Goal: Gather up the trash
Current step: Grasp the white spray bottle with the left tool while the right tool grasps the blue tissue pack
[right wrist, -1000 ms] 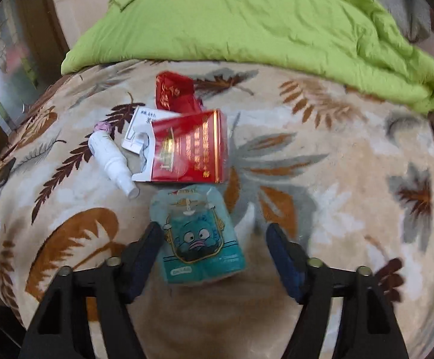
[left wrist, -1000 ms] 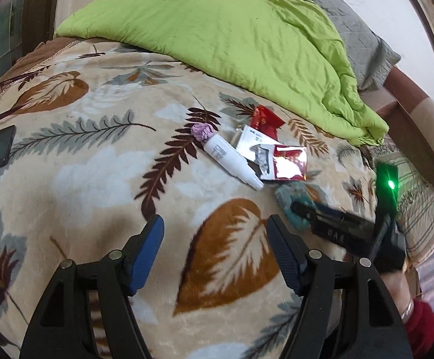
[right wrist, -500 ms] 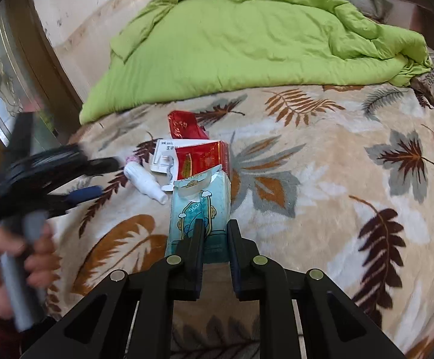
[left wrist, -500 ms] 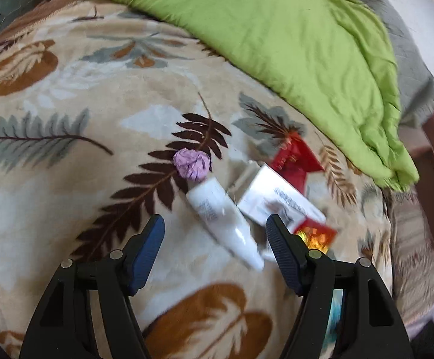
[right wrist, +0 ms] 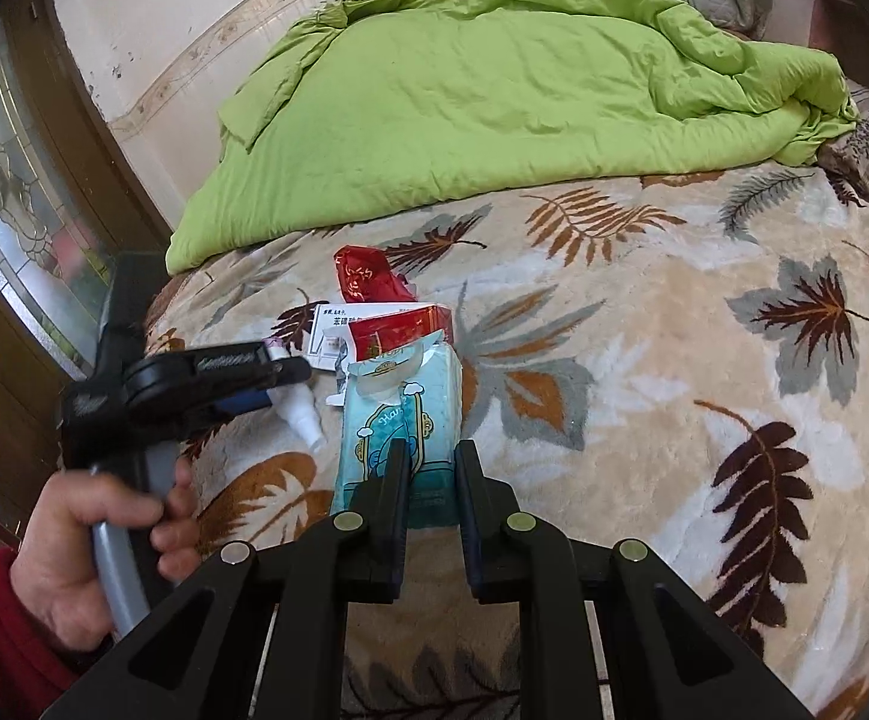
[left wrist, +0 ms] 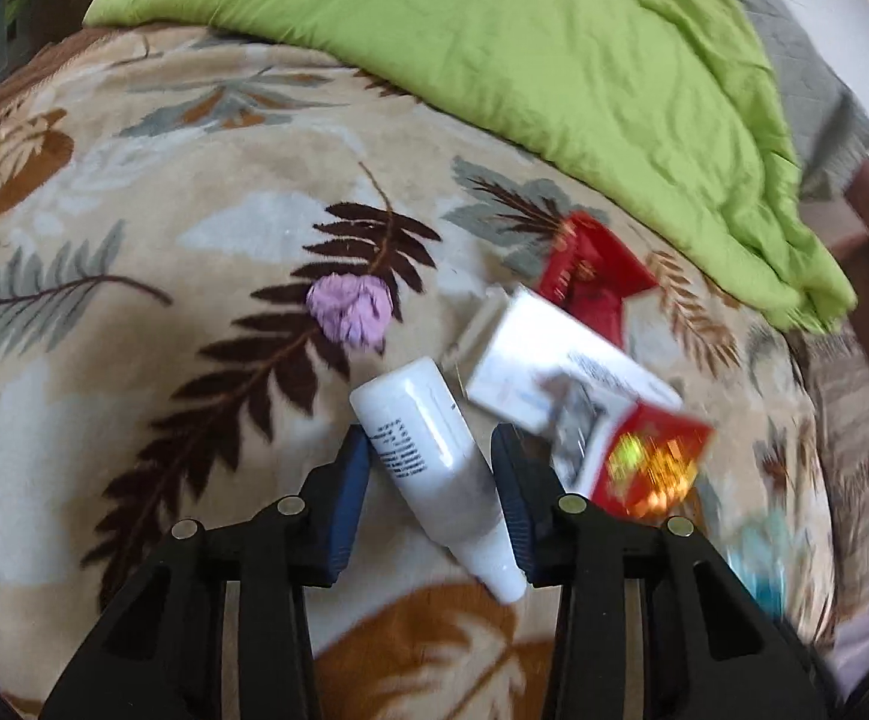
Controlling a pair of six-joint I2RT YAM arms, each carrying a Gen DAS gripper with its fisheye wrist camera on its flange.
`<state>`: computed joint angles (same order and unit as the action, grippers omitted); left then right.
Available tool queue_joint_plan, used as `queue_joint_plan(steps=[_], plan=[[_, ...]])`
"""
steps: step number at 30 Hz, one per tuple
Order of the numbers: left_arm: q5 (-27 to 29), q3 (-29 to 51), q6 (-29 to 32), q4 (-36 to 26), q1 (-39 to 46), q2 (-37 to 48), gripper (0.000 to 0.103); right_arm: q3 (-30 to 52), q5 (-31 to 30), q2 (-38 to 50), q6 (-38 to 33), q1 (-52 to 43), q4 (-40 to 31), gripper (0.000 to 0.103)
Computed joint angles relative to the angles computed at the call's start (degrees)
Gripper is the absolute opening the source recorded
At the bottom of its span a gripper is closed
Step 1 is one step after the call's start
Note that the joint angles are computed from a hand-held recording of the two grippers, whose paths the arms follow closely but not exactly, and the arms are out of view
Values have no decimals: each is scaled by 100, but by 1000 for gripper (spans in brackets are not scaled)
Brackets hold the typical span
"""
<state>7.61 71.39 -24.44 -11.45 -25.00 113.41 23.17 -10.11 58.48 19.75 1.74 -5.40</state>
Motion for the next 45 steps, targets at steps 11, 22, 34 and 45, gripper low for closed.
queue_joint_plan(steps=[11, 22, 34, 45], plan=[[444, -1328, 321, 9, 131, -1377, 39, -123, 520, -410, 104, 505, -132, 16], [-37, -2611, 1069, 352, -475, -2058, 39, -400, 600, -1143, 286, 669, -569, 16], [-869, -2939, 1123, 1245, -847, -2045, 29, -378, 580, -1023, 304, 648, -557, 16], [-1472, -3372, 1336, 2104, -1143, -2526, 29, -355, 876, -967, 286, 874, -493, 16]])
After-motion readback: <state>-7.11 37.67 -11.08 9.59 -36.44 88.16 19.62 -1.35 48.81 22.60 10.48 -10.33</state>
